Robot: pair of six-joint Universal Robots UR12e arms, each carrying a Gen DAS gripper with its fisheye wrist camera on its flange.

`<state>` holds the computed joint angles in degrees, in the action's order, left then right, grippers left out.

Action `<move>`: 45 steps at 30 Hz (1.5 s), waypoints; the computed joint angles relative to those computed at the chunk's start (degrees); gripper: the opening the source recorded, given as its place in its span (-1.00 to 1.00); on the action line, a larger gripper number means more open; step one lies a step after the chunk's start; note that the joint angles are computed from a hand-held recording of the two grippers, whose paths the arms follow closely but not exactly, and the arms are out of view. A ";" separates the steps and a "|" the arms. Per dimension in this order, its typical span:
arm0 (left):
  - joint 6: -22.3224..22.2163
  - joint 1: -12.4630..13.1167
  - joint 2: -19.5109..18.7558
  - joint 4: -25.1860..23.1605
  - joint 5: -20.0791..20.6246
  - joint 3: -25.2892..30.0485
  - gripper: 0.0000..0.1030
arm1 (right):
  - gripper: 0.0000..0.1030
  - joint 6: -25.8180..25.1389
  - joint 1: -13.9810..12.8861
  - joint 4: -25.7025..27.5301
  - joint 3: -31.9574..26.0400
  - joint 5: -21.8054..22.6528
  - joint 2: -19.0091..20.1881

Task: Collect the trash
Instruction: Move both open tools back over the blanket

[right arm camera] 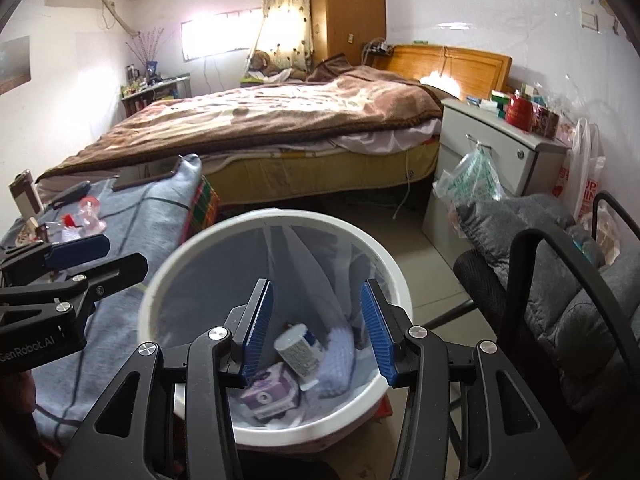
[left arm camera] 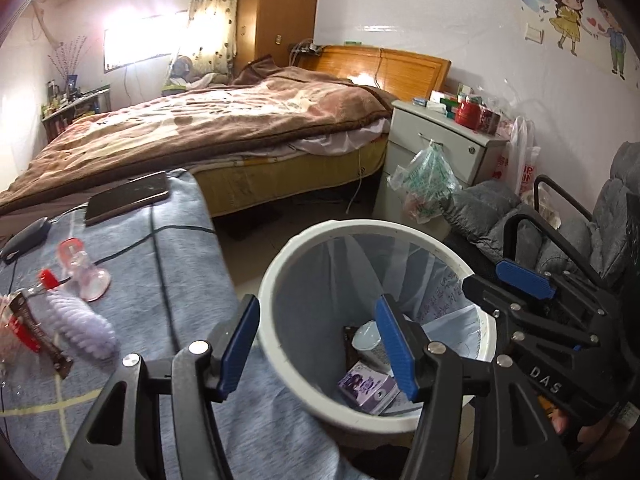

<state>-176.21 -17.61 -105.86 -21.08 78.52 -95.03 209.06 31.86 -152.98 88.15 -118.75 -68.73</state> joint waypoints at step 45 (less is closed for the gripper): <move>-9.14 16.60 11.48 8.09 13.31 -15.40 0.24 | 0.03 -15.36 4.57 0.63 -19.27 14.04 12.76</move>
<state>-185.35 -1.01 -94.38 -12.99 91.83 -110.42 193.70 36.43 -152.36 68.87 -104.71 -55.97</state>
